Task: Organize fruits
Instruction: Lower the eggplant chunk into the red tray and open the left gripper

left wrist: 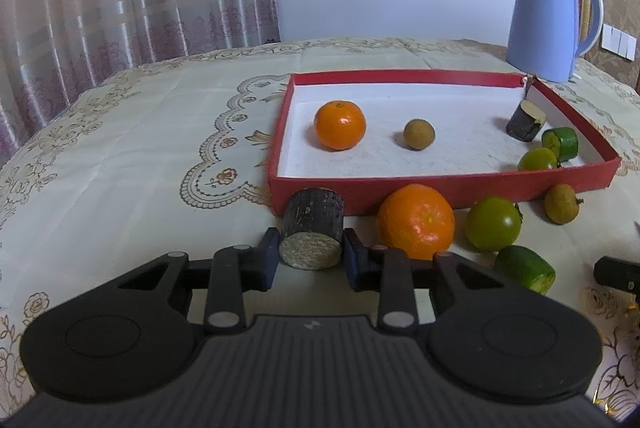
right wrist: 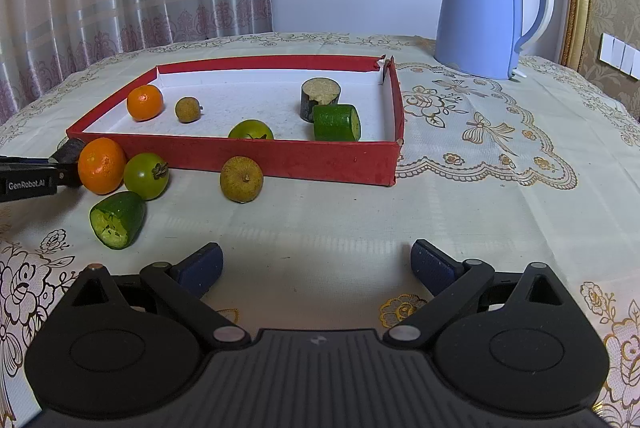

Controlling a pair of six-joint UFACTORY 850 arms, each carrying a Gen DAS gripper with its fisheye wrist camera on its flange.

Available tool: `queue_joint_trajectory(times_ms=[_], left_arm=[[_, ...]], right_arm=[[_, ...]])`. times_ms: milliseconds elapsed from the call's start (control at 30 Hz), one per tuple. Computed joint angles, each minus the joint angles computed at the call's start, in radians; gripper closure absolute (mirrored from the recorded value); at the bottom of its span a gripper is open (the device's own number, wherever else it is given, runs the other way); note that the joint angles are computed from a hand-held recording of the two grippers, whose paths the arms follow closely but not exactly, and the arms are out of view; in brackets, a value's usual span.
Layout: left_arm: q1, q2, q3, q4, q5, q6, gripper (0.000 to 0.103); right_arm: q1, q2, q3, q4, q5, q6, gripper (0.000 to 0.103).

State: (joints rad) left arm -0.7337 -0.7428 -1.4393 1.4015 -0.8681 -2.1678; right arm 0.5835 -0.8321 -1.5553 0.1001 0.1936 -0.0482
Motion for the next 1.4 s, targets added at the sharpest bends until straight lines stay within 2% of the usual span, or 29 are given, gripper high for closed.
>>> queue_joint_trajectory(times_ms=[267,367,733,1067,1400], left_arm=[[-0.010,0.030,0.010,0.045,-0.055,0.010,0.073],[-0.002,0.037,0.006,0.058,-0.054,0.008,0.073],[0.054,0.060,0.014,0.134,0.027,-0.086,0.073],[0.113,0.009,-0.059,0.122,0.139,-0.067,0.073],[0.121,-0.040,-0.117,0.077,0.148,0.022,0.073]], right_arm=[[0.000,0.000,0.000,-0.001,0.000,0.001,0.002],[0.000,0.000,0.000,-0.001,0.000,0.001,0.002],[0.000,0.000,0.000,0.001,0.000,-0.001,0.002],[0.000,0.000,0.000,0.001,0.000,-0.002,0.002],[-0.001,0.000,0.000,0.001,0.000,-0.001,0.002]])
